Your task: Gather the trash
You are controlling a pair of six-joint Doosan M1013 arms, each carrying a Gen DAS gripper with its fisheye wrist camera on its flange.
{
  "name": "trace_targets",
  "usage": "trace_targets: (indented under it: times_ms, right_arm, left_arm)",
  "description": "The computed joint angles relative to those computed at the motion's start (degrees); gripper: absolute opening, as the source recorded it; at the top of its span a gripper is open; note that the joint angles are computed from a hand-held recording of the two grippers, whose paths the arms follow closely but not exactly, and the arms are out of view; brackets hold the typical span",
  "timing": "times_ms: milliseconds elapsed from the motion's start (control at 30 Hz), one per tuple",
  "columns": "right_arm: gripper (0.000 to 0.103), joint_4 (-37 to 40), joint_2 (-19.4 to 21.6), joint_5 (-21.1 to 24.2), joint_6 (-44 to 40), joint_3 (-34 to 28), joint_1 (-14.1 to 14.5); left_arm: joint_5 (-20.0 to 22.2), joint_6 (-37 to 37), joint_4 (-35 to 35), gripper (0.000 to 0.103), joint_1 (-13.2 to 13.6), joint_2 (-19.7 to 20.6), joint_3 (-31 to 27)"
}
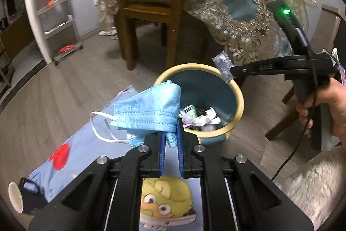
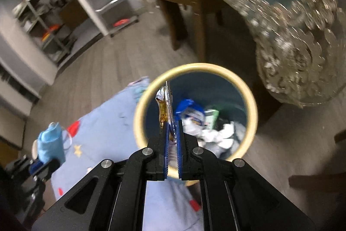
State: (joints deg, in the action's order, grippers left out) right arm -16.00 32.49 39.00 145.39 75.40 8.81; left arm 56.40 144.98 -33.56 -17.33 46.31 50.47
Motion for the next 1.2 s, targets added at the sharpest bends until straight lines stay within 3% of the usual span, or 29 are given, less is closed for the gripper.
trace_targets:
  times_ms: [267, 500, 533, 567, 633, 933, 1000, 1033, 1067, 1100, 1167, 1200]
  right_arm:
    - [0.007, 2.9, 0.0, -2.3, 0.9, 3.0, -3.0]
    - [0.008, 5.2, 0.5, -4.1, -1.1, 3.2, -3.4]
    - [0.010, 5.6, 0.6, -4.1, -1.5, 2.9, -3.4]
    - [0.015, 6.4, 0.7, -4.5, -2.4, 2.7, -3.5]
    - [0.023, 5.4, 0.9, -4.0, -2.2, 2.5, -3.4]
    - [0.023, 5.8, 0.5, -2.6, -5.1, 1.7, -2.5]
    - [0.023, 5.2, -0.5, -1.8, -5.2, 2.0, -1.8]
    - [0.023, 4.1, -1.2, -1.5, -4.5, 2.3, -1.2]
    - [0.025, 3.1, -2.0, -1.9, -3.5, 2.8, -0.8]
    - [0.029, 1.4, -2.9, -2.8, -1.8, 3.7, -0.2]
    - [0.064, -2.8, -4.8, -4.4, 3.7, 5.4, 1.0]
    - [0.070, -6.4, -5.9, -5.2, 8.0, 6.6, 2.0]
  left_arm:
    - [3.3, -1.2, 2.3, 0.009, -3.3, 4.0, -4.6]
    - [4.8, -2.5, 3.6, 0.012, -4.8, 7.6, -9.9]
    - [5.6, -3.5, 4.5, 0.018, -5.1, 8.5, -11.3]
    - [5.1, -4.0, 5.3, 0.034, -5.2, 8.7, -11.6]
    - [3.9, -4.3, 5.0, 0.054, -5.0, 8.5, -11.2]
    - [1.2, -1.9, -0.5, 0.056, -2.0, 3.7, -4.2]
    - [0.2, -1.8, -1.1, 0.061, -1.2, 1.7, -1.5]
    - [0.0, -1.8, -1.3, 0.073, -1.0, 1.1, -0.6]
    - [-0.4, -1.4, -2.0, 0.083, -0.6, 0.2, 0.7]
    - [-1.9, -0.1, -3.3, 0.086, -0.1, -1.2, 2.9]
    - [-4.3, 1.8, -4.1, 0.097, 0.4, -2.8, 5.7]
    - [-5.8, 2.2, -3.8, 0.097, 0.5, -3.7, 7.0]
